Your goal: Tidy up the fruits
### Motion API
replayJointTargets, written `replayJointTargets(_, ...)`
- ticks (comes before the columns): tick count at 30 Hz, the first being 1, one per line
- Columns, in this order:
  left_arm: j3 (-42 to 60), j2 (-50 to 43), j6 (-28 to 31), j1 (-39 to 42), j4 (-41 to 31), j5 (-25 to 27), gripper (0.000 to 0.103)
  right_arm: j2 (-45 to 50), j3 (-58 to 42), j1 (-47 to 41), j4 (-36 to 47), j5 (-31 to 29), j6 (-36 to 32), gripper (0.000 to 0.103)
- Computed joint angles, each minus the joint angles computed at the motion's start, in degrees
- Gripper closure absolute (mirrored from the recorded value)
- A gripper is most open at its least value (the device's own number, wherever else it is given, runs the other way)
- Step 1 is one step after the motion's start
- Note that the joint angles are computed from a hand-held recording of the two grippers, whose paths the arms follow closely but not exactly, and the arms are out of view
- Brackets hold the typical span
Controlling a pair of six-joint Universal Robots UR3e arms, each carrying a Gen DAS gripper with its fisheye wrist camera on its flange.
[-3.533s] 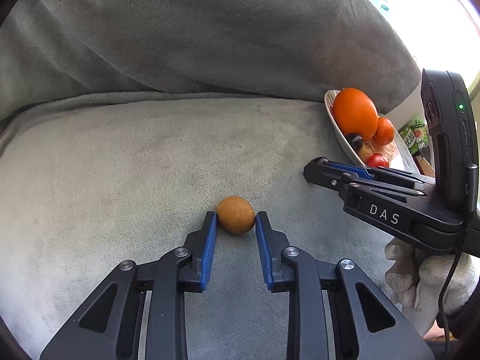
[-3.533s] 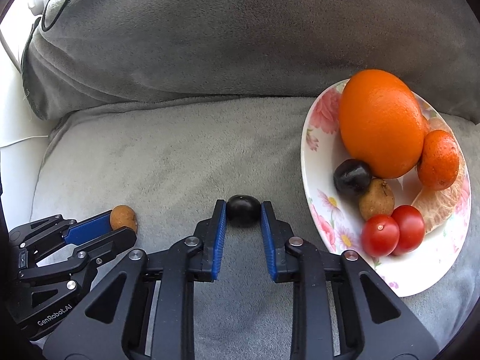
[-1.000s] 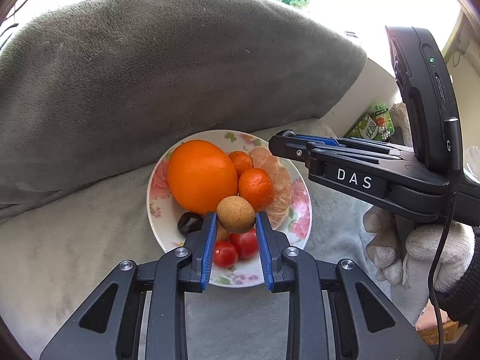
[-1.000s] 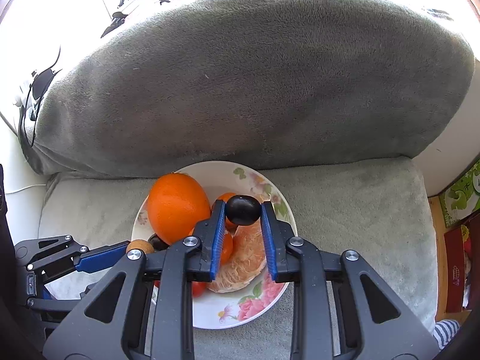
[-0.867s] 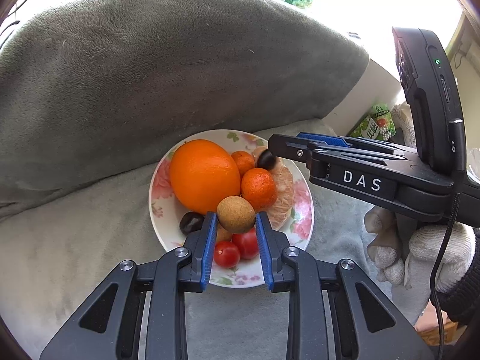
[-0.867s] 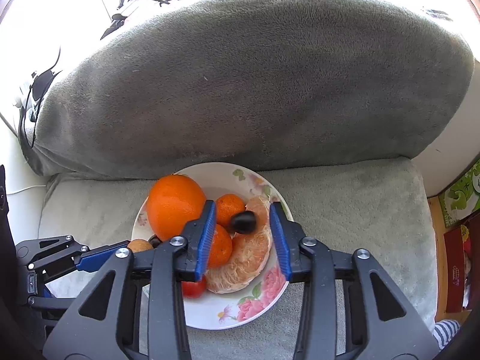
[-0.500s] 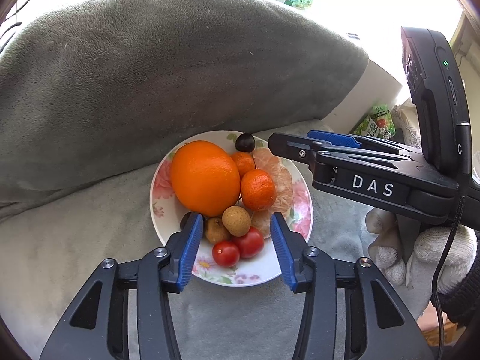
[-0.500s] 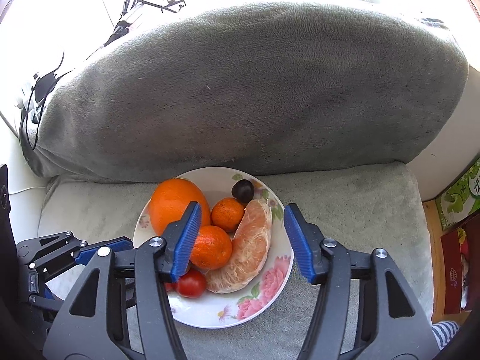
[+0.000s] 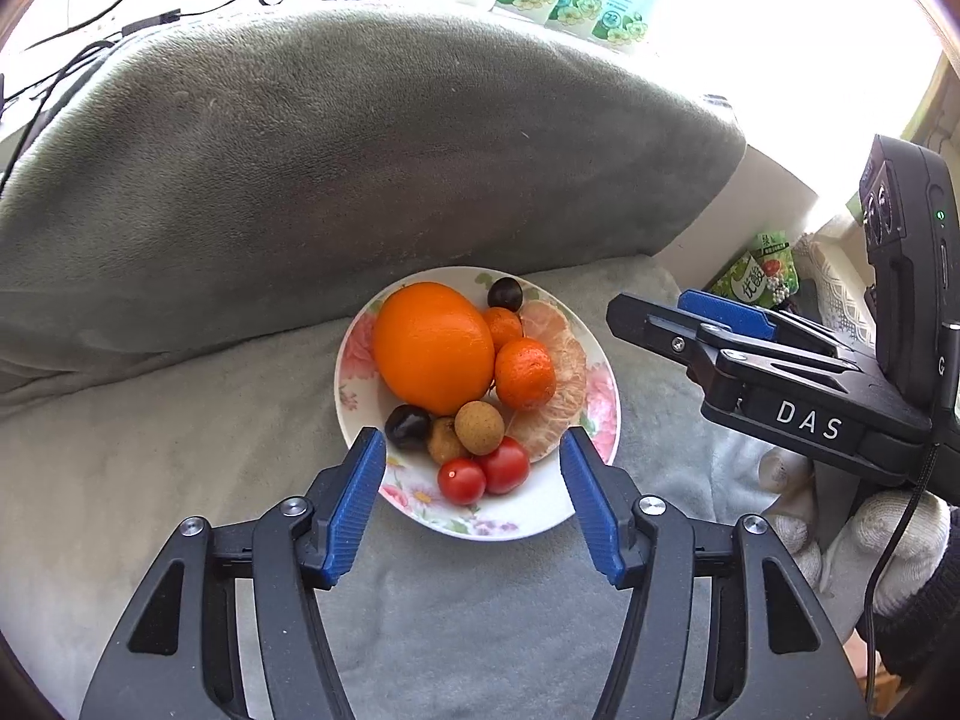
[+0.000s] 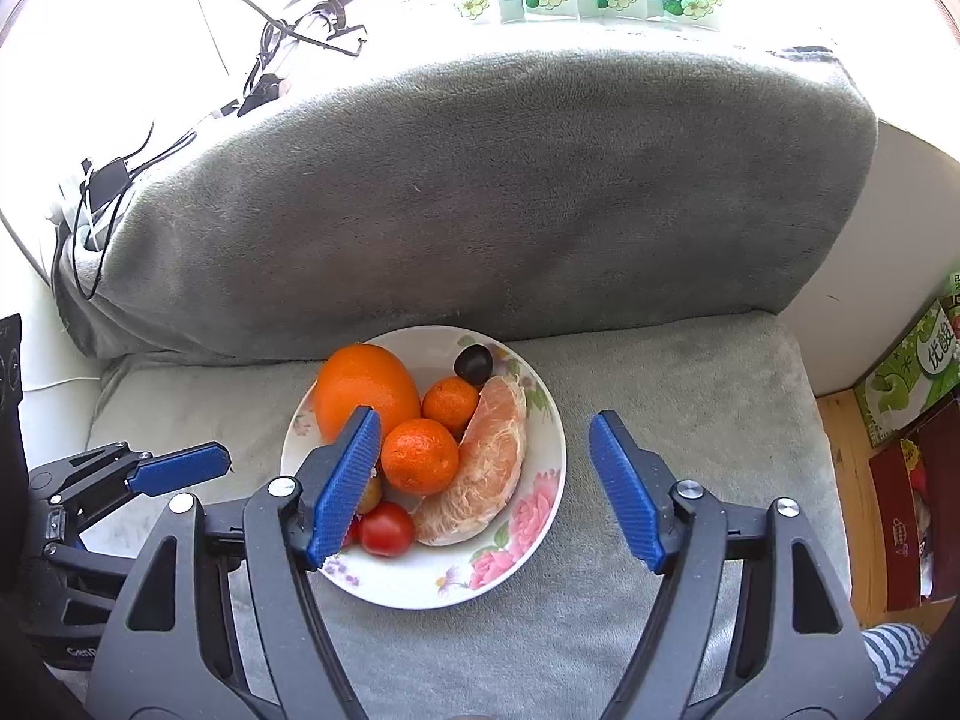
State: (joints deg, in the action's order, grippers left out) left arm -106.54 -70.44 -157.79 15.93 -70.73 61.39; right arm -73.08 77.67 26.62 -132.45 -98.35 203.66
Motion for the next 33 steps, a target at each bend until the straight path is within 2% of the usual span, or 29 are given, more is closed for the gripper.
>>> replayJointTargets(4, 1.1, 2.3, -0.4, 1.0, -2.7, 0.4, 0.042, -2.4, 1.3, 1.5, 0.8, -2.1, 1.1, 0.022)
replayJointTargets(7, 1.6, 3.8, -1.2, 1.4, -3.8, 0.9, 0.037, -4.3, 1.5, 2.8, 3.0, -4.0, 1.7, 0.021)
replayJointTargets(12, 2.6, 5.7, -2.4, 1.3, -4.5, 2.1, 0.037, -6.1, 1.4, 5.4, 6.3, -8.1, 2.7, 0.015)
replayJointTargets(16, 3.3, 7.0, -3.3, 0.4, -4.7, 3.9, 0.037, -6.8, 0.9, 6.4, 7.9, -9.9, 3.8, 0.015)
replayJointTargets(19, 3.9, 7.1, -4.7, -1.0, -4.1, 5.4, 0.037, -7.7, 1.2, 6.6, 8.2, -10.1, 4.6, 0.015)
replayJointTargets(21, 4.3, 7.4, -5.4, -1.8, -4.0, 6.4, 0.029, -8.1, 1.2, 6.7, 8.5, -10.2, 4.8, 0.015)
replayJointTargets(25, 4.8, 8.0, -5.8, -2.5, -4.3, 7.3, 0.029, -8.5, 0.9, 7.1, 9.0, -10.8, 4.9, 0.015)
replayJointTargets(29, 5.2, 9.0, -5.7, -2.0, -5.2, 6.9, 0.021, -9.0, 1.3, 7.1, 9.0, -10.8, 4.9, 0.015)
replayJointTargets(33, 6.2, 9.3, -5.5, -1.7, -6.8, 6.4, 0.021, -9.5, 1.7, 7.5, 8.9, -11.3, 5.3, 0.015)
